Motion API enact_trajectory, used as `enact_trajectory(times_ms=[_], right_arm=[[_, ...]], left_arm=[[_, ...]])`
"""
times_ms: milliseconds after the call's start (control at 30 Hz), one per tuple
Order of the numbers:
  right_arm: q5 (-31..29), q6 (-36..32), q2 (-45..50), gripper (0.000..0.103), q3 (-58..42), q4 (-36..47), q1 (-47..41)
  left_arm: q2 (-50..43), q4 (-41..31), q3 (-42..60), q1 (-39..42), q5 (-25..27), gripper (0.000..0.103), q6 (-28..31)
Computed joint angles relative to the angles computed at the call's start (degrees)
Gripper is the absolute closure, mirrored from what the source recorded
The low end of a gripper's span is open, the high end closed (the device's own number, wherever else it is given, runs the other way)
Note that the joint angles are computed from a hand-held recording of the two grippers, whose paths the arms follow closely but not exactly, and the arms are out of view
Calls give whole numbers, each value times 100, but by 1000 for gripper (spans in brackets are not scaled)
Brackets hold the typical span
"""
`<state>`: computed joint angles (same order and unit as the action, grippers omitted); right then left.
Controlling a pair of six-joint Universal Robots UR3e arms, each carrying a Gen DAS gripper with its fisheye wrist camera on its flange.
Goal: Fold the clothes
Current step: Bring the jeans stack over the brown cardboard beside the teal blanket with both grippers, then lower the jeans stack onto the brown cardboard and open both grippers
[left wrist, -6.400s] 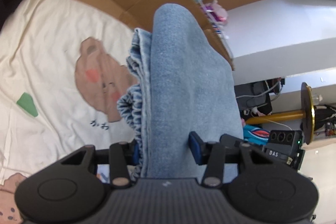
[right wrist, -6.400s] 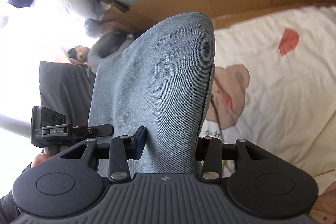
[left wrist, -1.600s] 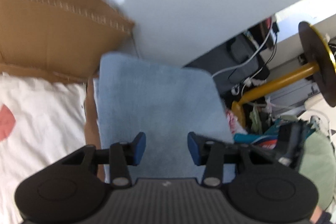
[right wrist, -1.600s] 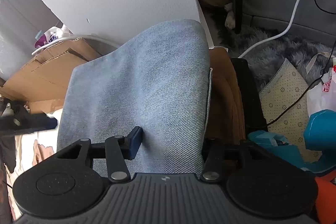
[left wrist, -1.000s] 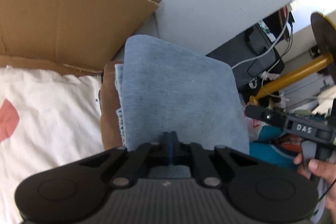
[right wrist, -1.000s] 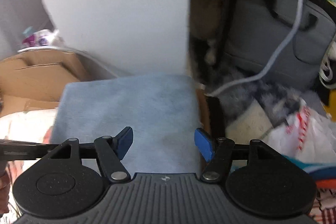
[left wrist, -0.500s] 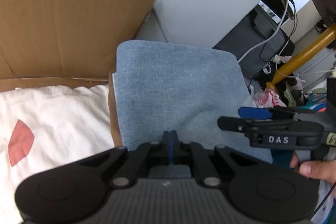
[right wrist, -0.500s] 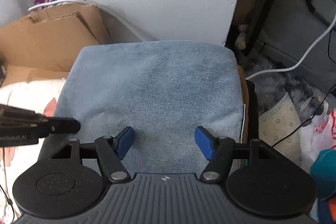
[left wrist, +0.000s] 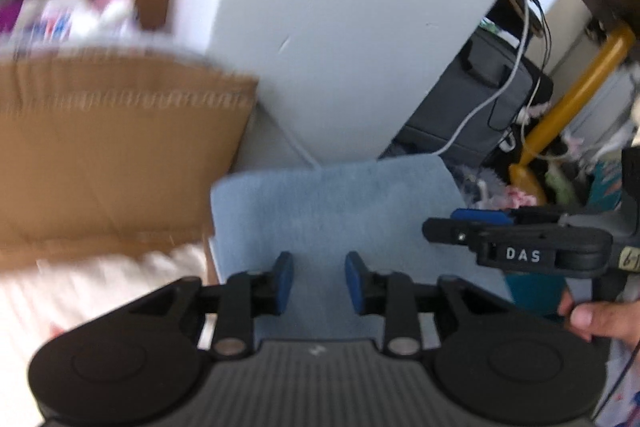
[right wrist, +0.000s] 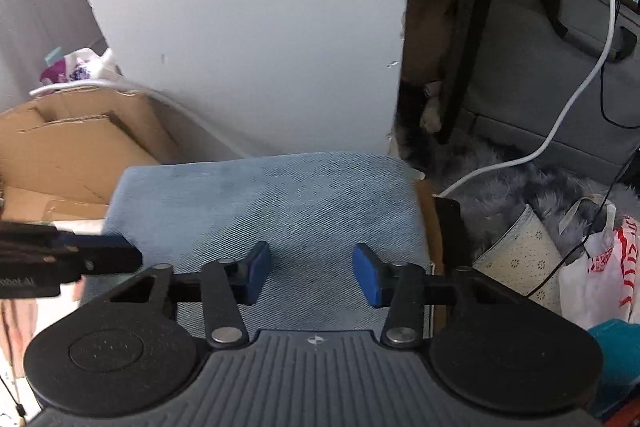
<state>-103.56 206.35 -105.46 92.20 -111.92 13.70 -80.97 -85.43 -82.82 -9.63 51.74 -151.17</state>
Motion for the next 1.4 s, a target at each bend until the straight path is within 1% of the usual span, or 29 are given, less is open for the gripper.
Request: enact_trajectory(times_ms=[33,133,300,400,433,500,567,633,767,867,933,1000,1067,1100,1167,1267,1400], right_arm=[[-12,-57,5,53,106,-178,-44],[36,-235,89,53,257,-587,-232],[209,-401,433,54,108,-750,-591],[372,-435,494,54,166,-789,-790],[425,-341,452,54,186,-750,-827],[539,24,314,52,187,-584,-895],[546,536,172,52,63,-250,-875],[246,1016,71,52,-83,12,-638],[-1101,2495,139,52,-372,555,556],[-1981,3504,399,52,-690,1192,1556],[-2353,3878,480,52,-754,1421,2088],[-2629,4119,546,52,-779,1596,2550],[-2790,4371,585,52,-808,1799,2948],[-2852,4505,616,52,-834,1916,3140],[-2950,4781,690,52,-906,2172,3509],[-2947,5195,770,52,-998,2602,3943],[-2837,5878,728,53,-908,3135,4428]], left_arm=[[-57,167,-2,-84,57,71,-20],[-260,301,74,-270,242,70,-57],[-48,574,-290,-301,356,69,121],[4,523,-301,-278,359,68,214],[-7,472,-246,-284,370,68,204],[27,383,-174,-287,365,68,196],[176,262,-220,-220,256,68,313],[371,160,-340,-133,168,68,396],[768,-327,-502,132,8,68,687],[1031,-566,-583,240,-32,68,914],[1199,-808,-595,335,-81,68,1095],[1386,-1276,-571,567,-228,68,1456],[1562,-1737,-539,775,-328,69,1844],[1602,-1854,-561,785,-297,69,1955],[1670,-1675,-782,631,-60,75,2040],[1869,-1323,-1212,577,92,75,2165],[1737,-1107,-1261,476,226,73,2035]])
